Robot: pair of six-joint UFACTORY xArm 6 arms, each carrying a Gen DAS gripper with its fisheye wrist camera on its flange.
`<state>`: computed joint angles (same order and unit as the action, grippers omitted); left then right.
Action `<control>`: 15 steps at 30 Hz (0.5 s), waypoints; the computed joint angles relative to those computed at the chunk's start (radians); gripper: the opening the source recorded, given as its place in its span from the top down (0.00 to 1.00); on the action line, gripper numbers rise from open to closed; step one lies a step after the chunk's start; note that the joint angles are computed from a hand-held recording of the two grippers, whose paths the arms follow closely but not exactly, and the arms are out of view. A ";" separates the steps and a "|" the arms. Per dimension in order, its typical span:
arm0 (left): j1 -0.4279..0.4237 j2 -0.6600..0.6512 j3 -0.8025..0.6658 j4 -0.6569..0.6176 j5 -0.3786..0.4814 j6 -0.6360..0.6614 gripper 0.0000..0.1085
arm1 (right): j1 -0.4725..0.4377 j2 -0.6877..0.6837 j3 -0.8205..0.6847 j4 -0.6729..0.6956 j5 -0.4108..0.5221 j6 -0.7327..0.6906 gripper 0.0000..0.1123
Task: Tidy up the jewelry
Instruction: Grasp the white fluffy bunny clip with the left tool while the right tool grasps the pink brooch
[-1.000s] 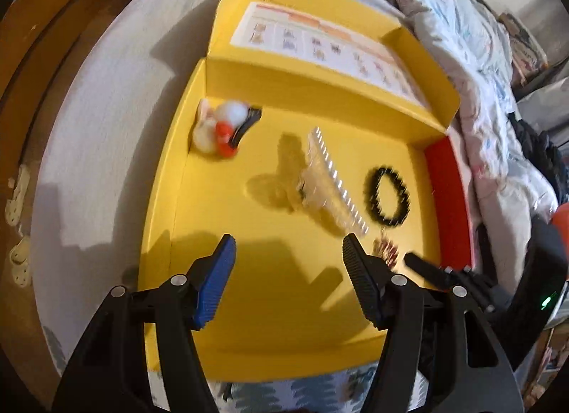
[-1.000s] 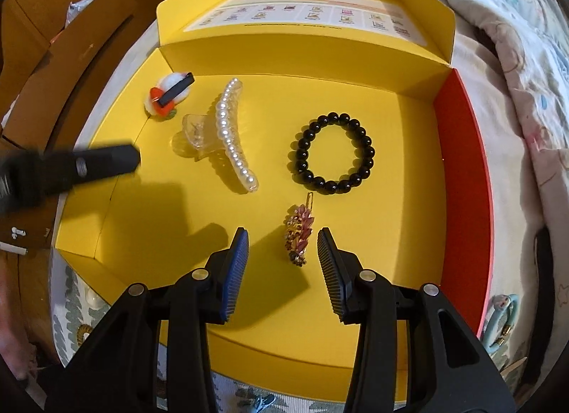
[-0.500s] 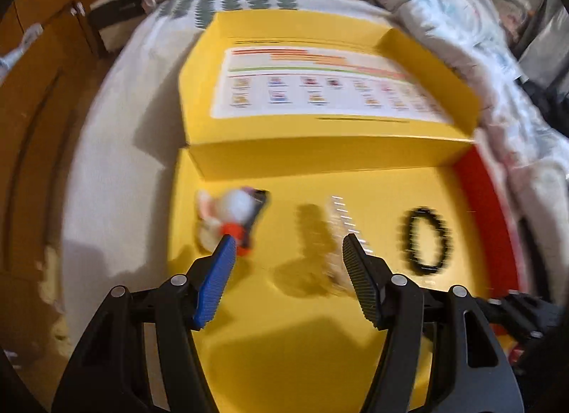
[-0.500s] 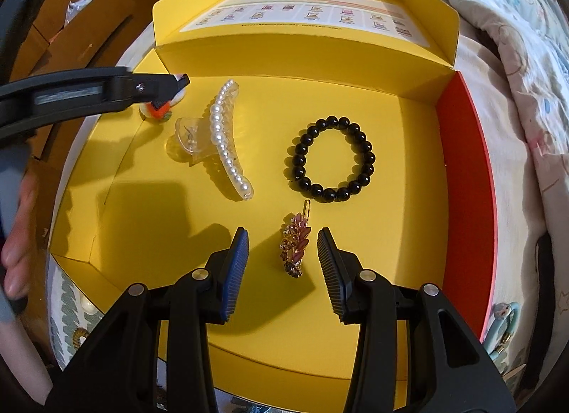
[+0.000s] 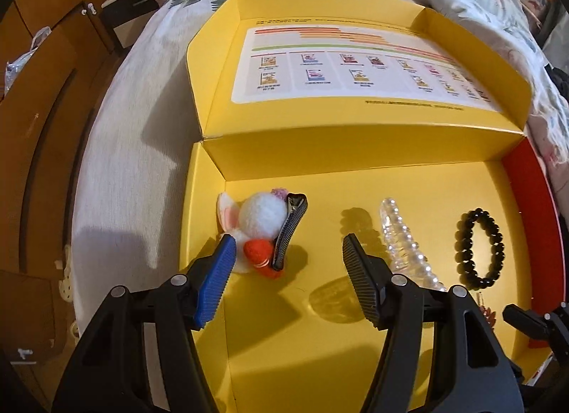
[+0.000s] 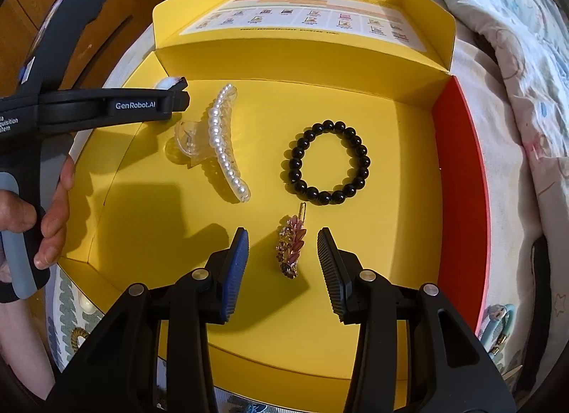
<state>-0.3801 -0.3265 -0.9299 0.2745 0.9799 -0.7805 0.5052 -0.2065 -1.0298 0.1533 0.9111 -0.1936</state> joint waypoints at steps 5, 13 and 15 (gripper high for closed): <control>0.001 0.003 -0.004 0.003 0.010 -0.006 0.42 | 0.021 0.010 0.008 -0.045 -0.007 0.027 0.61; 0.003 0.020 -0.005 0.007 -0.003 -0.003 0.40 | 0.050 0.016 0.026 -0.136 -0.028 0.094 0.63; -0.001 0.023 -0.005 0.017 -0.001 -0.008 0.40 | 0.058 0.009 0.039 -0.165 -0.042 0.118 0.68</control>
